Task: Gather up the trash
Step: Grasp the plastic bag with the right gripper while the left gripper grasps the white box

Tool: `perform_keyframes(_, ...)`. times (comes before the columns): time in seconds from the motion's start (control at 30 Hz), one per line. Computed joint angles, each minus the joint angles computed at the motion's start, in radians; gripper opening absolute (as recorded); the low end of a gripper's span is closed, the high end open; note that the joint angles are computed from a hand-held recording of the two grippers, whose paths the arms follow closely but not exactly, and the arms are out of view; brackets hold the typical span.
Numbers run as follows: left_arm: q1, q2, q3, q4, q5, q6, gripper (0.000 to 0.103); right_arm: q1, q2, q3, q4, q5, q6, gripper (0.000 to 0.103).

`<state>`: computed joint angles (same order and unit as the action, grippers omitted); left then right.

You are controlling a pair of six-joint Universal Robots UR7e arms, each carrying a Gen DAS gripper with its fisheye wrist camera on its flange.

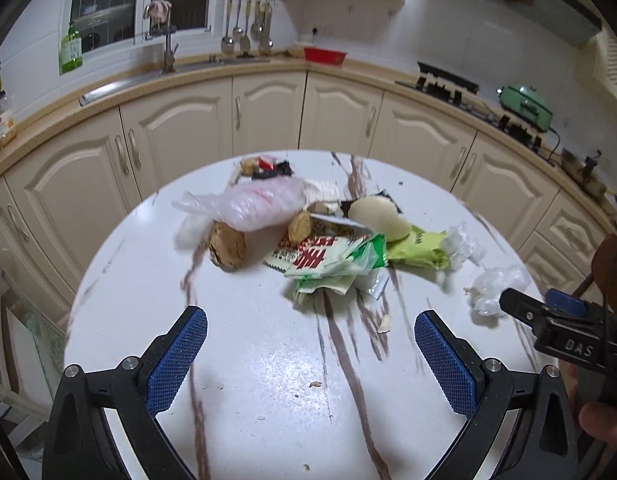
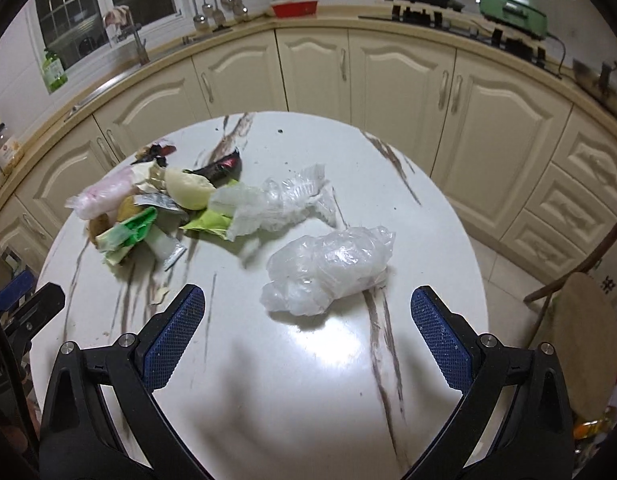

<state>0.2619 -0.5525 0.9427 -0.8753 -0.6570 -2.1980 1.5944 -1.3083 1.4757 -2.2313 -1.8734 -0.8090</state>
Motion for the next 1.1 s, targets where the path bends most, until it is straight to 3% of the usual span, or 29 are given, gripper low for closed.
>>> perform_keyframes(0.13, 0.044, -0.035, 0.054, -0.064, 0.007, 0.04, 0.102, -0.003, 0.053, -0.025, -0.011, -0.023, 0.028, 0.097)
perform_keyframes(0.17, 0.05, -0.037, 0.054, -0.068, 0.006, 0.043, 0.102, -0.005, 0.066, -0.034, -0.01, -0.03, 0.028, 0.087)
perform_keyframes(0.2, 0.057, -0.044, 0.068, -0.083, 0.007, 0.049, 0.102, -0.006, 0.079, -0.04, -0.01, -0.04, 0.025, 0.069)
perform_keyframes(0.23, 0.065, -0.046, 0.067, -0.087, 0.007, 0.053, 0.102, -0.006, 0.089, -0.043, -0.009, -0.049, 0.022, 0.062)
perform_keyframes(0.4, 0.096, -0.06, 0.098, -0.137, 0.011, 0.079, 0.102, -0.007, 0.087, -0.027, -0.018, -0.032, -0.038, 0.047)
perform_keyframes(0.57, 0.121, -0.051, 0.102, -0.193, 0.026, 0.131, 0.102, -0.014, 0.071, -0.027, 0.025, 0.002, -0.046, 0.045)
perform_keyframes(0.87, 0.177, -0.027, 0.139, -0.441, 0.025, 0.259, 0.1, -0.031, 0.069, -0.052, 0.067, 0.037, -0.042, 0.045)
perform_keyframes(1.1, 0.224, 0.042, 0.02, -0.349, 0.066, 0.237, 0.099, -0.054, 0.088, -0.11, 0.115, 0.075, -0.039, 0.045)
